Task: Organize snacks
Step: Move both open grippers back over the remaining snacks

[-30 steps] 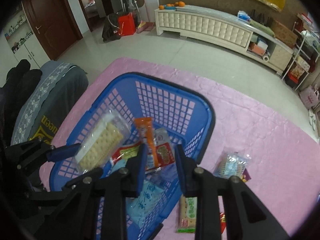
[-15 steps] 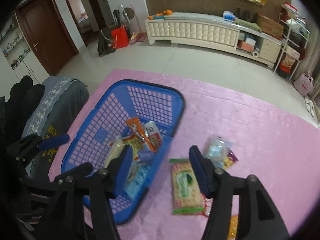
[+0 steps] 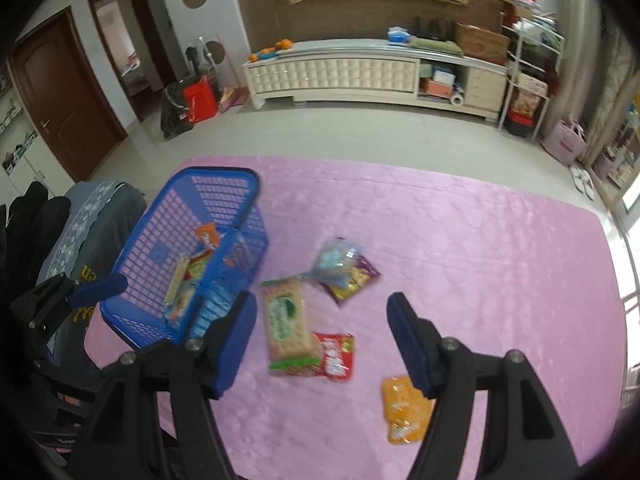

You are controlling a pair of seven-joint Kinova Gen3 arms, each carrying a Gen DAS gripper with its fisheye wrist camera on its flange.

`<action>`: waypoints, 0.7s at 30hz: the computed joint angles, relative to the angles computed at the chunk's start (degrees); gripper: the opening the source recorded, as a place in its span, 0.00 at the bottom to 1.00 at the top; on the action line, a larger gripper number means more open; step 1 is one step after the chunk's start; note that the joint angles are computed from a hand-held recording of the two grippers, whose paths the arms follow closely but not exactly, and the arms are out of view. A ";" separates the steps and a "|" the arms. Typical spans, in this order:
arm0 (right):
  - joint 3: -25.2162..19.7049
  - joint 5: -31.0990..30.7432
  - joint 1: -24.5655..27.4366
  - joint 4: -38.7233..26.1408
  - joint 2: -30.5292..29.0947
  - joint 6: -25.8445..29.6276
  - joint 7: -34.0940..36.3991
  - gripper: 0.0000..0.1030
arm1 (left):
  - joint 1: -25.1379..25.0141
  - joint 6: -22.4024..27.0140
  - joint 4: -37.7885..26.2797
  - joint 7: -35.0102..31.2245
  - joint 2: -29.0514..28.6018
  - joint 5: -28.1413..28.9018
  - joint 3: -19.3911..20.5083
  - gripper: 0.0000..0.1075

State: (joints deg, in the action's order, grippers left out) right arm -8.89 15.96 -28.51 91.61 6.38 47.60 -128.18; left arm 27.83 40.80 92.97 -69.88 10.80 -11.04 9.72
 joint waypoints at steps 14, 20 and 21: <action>1.42 -9.44 7.94 10.67 -3.48 -3.15 7.12 0.78 | 7.41 7.49 -8.53 11.12 9.78 -0.70 -0.30 0.76; 2.07 -13.54 10.07 13.64 -1.93 -5.85 11.71 0.81 | 8.69 10.95 -12.32 13.59 14.60 0.21 -1.89 0.76; 2.16 -14.30 10.40 14.16 -1.73 -6.50 12.52 0.81 | 8.49 10.94 -12.53 13.96 15.20 0.77 -2.03 0.76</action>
State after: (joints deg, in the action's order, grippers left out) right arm -6.73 1.66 -18.11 105.77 4.65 41.10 -115.66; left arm 36.32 51.74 80.43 -55.92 26.00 -10.28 7.69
